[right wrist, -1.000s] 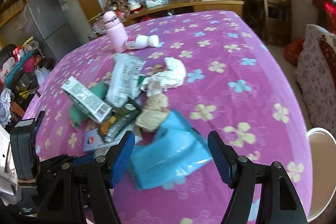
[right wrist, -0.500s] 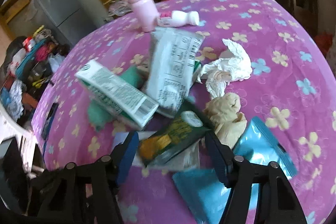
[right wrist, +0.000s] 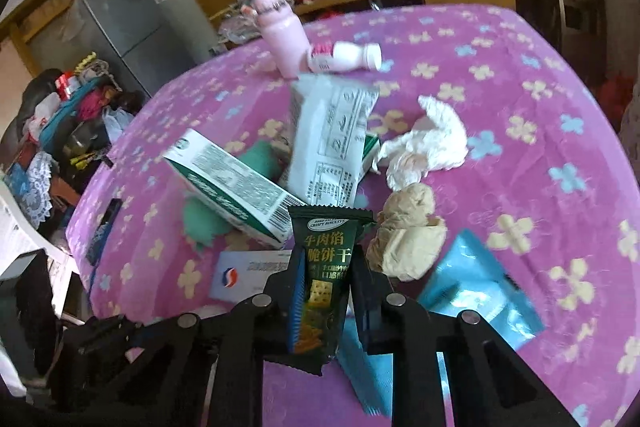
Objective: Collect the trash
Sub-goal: 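Grasp the dark green snack wrapper with the right tool while the left tool grasps the white-green tissue pack, then carry both items over the white bucket and open both tools to drop them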
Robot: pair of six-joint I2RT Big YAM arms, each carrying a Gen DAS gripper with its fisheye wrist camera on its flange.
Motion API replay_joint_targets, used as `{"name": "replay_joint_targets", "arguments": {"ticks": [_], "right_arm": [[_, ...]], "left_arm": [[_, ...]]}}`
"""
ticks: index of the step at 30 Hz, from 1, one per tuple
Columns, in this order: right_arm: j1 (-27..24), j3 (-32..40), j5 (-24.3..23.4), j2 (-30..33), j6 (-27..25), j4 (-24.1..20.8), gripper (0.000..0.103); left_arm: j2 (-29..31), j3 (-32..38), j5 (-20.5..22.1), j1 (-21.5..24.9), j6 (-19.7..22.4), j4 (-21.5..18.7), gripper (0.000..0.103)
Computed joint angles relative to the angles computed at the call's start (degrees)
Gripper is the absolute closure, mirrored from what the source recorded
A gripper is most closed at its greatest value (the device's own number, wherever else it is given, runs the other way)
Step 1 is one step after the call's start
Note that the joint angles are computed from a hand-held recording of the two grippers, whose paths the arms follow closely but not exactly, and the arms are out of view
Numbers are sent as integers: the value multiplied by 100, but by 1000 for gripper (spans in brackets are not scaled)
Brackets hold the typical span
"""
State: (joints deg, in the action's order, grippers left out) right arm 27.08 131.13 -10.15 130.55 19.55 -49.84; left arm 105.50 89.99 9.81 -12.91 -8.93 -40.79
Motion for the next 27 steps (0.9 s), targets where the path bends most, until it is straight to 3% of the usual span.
{"name": "replay_joint_targets", "arguments": {"ticks": [12,27], "right_arm": [[-239,-2130,79,-1529,-91,991,83],[-907,-3825,576,-2737,163,1522,83]], "left_arm": [[146,572,56,-444,47,-53,68],[1094,2201,-61,-1168,243,-528,68]]}}
